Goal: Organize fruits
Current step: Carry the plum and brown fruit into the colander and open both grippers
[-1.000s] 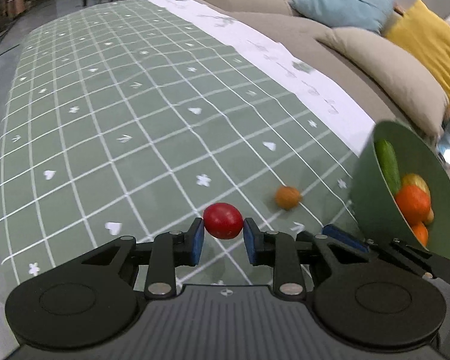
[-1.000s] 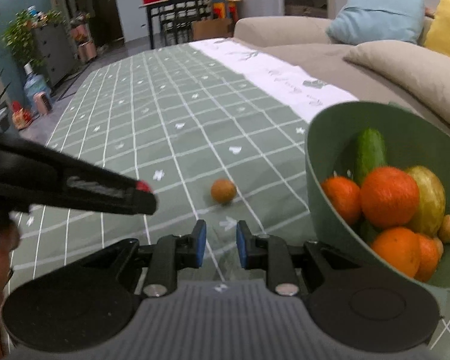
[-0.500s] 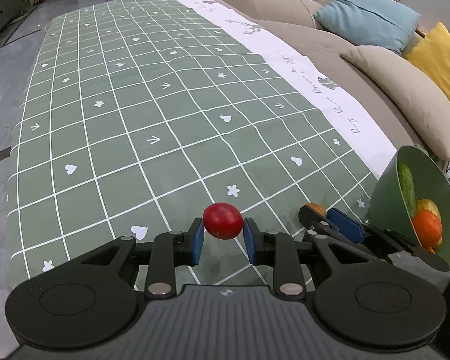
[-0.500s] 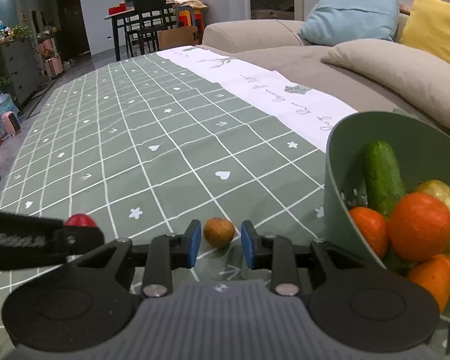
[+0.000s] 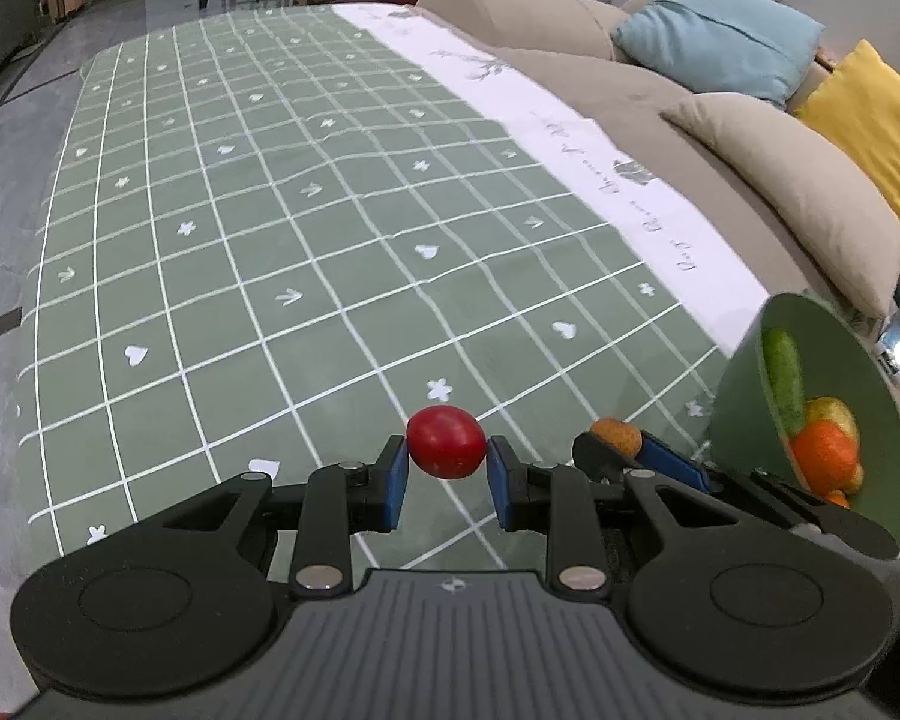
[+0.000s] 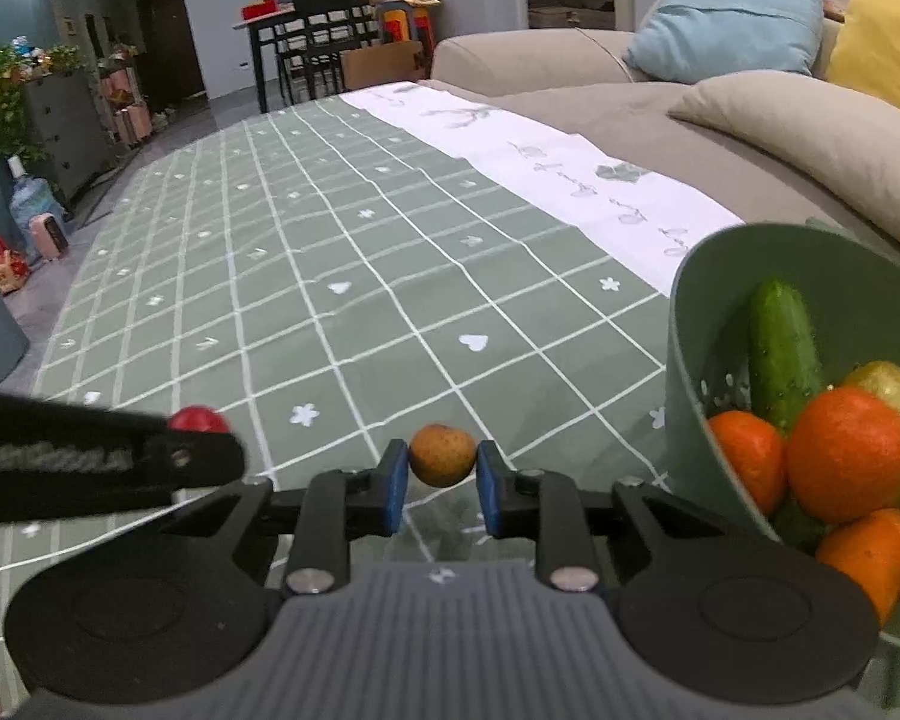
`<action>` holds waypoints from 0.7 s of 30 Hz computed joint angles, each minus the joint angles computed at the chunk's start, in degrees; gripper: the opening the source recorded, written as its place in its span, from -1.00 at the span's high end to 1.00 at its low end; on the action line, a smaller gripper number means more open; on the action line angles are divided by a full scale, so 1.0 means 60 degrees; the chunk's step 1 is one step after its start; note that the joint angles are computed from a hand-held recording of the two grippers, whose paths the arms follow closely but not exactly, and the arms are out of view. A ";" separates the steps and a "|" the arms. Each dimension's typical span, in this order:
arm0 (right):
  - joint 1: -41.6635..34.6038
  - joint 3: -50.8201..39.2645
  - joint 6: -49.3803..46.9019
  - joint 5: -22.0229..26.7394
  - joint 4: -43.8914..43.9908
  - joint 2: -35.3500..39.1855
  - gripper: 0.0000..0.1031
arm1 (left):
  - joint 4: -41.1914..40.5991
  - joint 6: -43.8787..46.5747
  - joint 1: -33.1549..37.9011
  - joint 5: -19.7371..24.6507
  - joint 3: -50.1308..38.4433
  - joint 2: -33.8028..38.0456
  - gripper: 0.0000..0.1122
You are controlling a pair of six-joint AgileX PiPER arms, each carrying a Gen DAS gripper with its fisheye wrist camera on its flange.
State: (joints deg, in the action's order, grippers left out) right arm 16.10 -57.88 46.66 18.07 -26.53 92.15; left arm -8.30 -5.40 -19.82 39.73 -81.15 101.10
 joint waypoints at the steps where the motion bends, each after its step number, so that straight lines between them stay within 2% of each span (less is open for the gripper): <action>1: -0.0007 0.0115 -0.0227 0.0015 0.0133 -0.0250 0.61 | 0.0011 -0.0015 -0.0045 0.0015 -0.0012 -0.0067 0.44; 6: -0.0305 0.0675 -0.1773 0.0097 0.1226 -0.1530 0.61 | -0.0329 0.0125 -0.0293 0.0247 -0.0152 -0.0452 0.44; 13: -0.1527 0.1397 -0.4698 0.0621 0.3302 -0.3727 0.61 | -0.0768 0.0356 -0.1089 0.0550 -0.0661 -0.0701 0.44; 16: -0.2493 0.1431 -0.6871 0.1112 0.4979 -0.4395 0.61 | -0.1065 0.0534 -0.1512 0.0745 -0.1128 -0.0532 0.44; 21: -0.4565 0.1184 -1.0459 0.2271 0.7623 -0.4835 0.61 | -0.1077 0.0676 -0.2272 0.1284 -0.2167 -0.0004 0.44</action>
State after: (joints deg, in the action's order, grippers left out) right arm -11.29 -50.78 -16.10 31.70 19.21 63.14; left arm -14.76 -1.35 -33.45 47.43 -94.15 101.07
